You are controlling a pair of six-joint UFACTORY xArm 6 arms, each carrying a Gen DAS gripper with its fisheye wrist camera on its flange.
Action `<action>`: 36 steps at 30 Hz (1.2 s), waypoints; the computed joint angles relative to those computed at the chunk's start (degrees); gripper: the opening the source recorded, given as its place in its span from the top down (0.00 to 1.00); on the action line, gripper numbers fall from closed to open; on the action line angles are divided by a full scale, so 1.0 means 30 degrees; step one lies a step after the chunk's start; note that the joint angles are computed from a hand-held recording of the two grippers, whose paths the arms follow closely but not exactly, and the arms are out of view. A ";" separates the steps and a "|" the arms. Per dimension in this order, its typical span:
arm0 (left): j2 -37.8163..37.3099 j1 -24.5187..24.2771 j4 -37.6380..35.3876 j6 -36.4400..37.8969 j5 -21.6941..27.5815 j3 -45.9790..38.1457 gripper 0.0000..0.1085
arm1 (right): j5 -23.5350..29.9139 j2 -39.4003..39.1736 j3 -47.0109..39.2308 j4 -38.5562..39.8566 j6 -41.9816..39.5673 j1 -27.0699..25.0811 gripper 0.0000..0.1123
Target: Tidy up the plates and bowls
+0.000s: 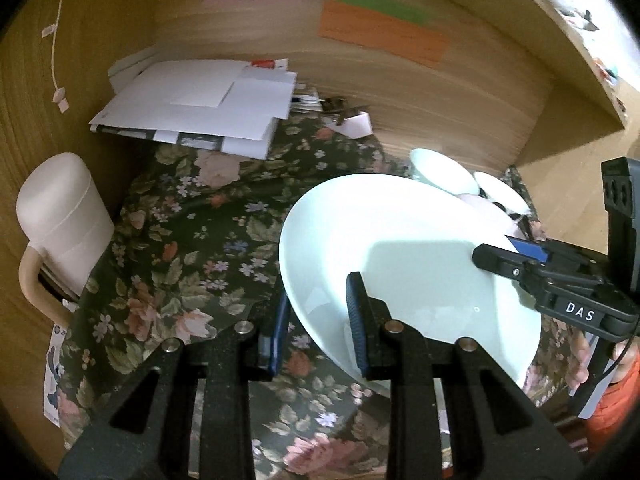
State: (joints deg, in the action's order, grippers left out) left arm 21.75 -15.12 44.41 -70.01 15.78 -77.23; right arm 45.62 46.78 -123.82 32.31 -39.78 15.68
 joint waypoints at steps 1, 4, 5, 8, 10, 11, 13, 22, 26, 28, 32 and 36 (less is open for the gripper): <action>-0.0025 -0.0084 0.0079 -0.0052 0.0004 0.0003 0.75 | -0.0272 -0.0391 0.0639 0.0214 -0.0227 -0.0086 0.69; -0.0102 -0.0435 0.0434 -0.0372 0.0107 -0.0017 0.75 | -0.0884 -0.1375 0.2246 0.0723 -0.0773 -0.0325 0.69; -0.0112 -0.0536 0.0479 -0.0417 0.0136 -0.0021 0.75 | -0.1062 -0.1630 0.2677 0.0853 -0.0912 -0.0391 0.69; -0.0098 -0.0870 0.0469 -0.0439 0.0201 -0.0057 0.75 | -0.1432 -0.2236 0.3709 0.1166 -0.1211 -0.0565 0.69; -0.0032 -0.1125 0.0490 -0.0492 0.0288 -0.0120 0.75 | -0.1703 -0.2685 0.4505 0.1426 -0.1482 -0.0702 0.69; 0.0008 -0.1235 0.0504 -0.0509 0.0330 -0.0154 0.75 | -0.1820 -0.2874 0.4841 0.1534 -0.1608 -0.0750 0.69; 0.0071 -0.1394 0.0558 -0.0538 0.0350 -0.0165 0.75 | -0.2011 -0.3218 0.5503 0.1812 -0.1838 -0.0892 0.69; 0.0798 -0.2223 -0.0639 0.0195 0.0595 -0.0605 0.75 | -0.2317 -0.3995 0.7415 0.2464 -0.2392 -0.1529 0.69; 0.1216 -0.2514 -0.1250 0.0638 0.0745 -0.0884 0.75 | -0.2309 -0.4026 0.7795 0.2611 -0.2429 -0.1756 0.69; 0.1418 -0.2605 -0.1638 0.0964 0.0795 -0.1025 0.75 | -0.2227 -0.3952 0.7867 0.2687 -0.2359 -0.1879 0.69; 0.1837 -0.2731 -0.2313 0.1552 0.0884 -0.1328 0.75 | -0.2160 -0.3766 0.7916 0.2544 -0.2073 -0.1978 0.69; 0.2268 -0.2779 -0.2861 0.2007 0.0920 -0.1596 0.75 | -0.1996 -0.3510 0.7772 0.2232 -0.1622 -0.1997 0.69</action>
State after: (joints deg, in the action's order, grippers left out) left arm 28.56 -23.45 35.83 -63.99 18.54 -82.01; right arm 39.63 36.25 -100.51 39.01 -44.65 9.69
